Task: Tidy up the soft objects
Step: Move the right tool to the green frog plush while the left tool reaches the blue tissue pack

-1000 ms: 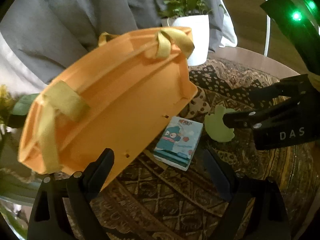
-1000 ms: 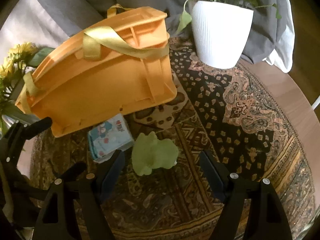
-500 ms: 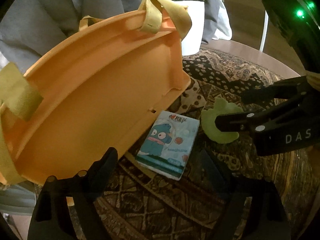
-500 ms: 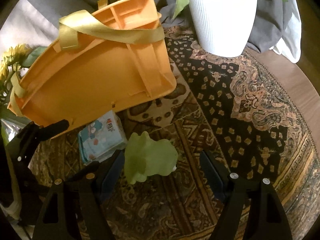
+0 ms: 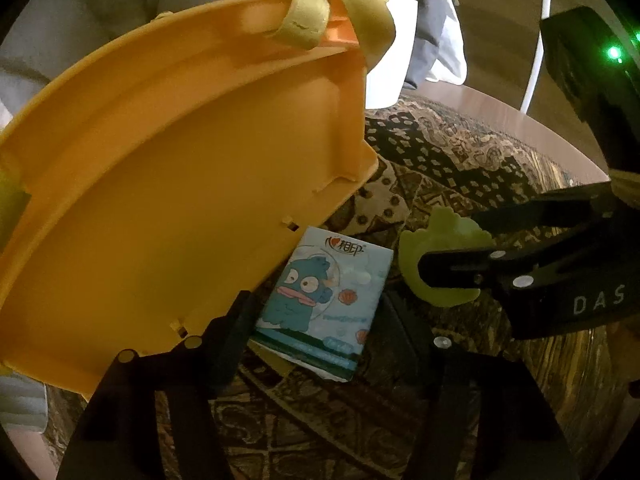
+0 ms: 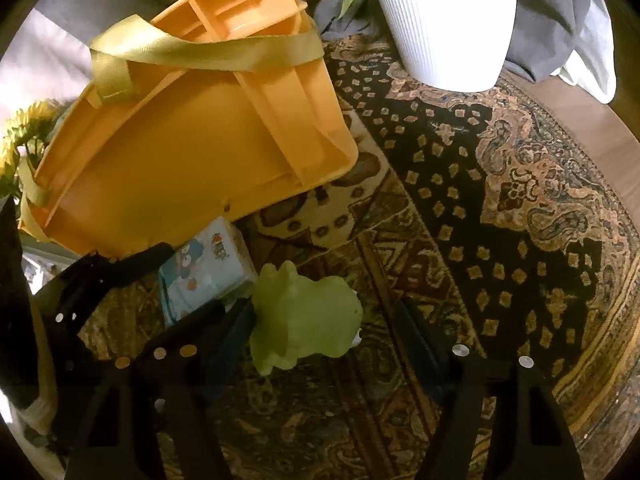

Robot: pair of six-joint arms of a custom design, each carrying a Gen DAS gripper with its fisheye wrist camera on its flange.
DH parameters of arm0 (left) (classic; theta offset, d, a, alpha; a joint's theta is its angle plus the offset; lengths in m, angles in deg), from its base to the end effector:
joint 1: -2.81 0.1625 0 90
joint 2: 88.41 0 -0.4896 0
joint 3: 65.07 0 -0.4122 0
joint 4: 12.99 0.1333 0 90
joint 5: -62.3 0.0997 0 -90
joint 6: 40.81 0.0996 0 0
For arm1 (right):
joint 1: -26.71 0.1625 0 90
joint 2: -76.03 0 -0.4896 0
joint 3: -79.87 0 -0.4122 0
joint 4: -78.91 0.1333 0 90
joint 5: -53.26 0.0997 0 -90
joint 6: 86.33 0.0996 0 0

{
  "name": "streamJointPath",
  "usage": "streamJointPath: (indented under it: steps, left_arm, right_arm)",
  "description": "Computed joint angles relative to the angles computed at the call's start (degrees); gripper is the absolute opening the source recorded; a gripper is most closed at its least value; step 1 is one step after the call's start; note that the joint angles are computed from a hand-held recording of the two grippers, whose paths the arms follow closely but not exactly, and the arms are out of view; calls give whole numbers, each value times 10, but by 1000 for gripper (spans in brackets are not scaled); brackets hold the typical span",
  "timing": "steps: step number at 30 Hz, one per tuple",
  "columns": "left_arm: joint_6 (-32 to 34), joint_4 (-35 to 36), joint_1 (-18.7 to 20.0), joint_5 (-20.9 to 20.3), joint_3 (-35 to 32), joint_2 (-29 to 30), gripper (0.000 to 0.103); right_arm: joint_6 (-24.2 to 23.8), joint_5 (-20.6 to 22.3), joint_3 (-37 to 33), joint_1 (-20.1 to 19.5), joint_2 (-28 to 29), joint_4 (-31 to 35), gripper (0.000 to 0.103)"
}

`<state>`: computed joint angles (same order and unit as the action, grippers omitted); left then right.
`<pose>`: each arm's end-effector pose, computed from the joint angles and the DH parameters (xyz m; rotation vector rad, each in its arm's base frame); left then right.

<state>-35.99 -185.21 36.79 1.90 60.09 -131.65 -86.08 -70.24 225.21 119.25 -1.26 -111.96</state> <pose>-0.3249 -0.4390 0.0037 1.3457 2.2955 -0.3101 0.0956 -0.3867 0.2420 -0.1699 -2.4796 0.7470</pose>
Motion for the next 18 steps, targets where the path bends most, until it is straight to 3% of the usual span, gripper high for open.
streamJointPath:
  steps: [4, 18]
  left_arm:
    - [-31, 0, -1, 0, 2, -1, 62]
    - [-184, 13, -25, 42, 21, -14, 59]
  right_arm:
    - [-8, 20, 0, 0, -5, 9, 55]
    - [-24, -6, 18, 26, -26, 7, 49]
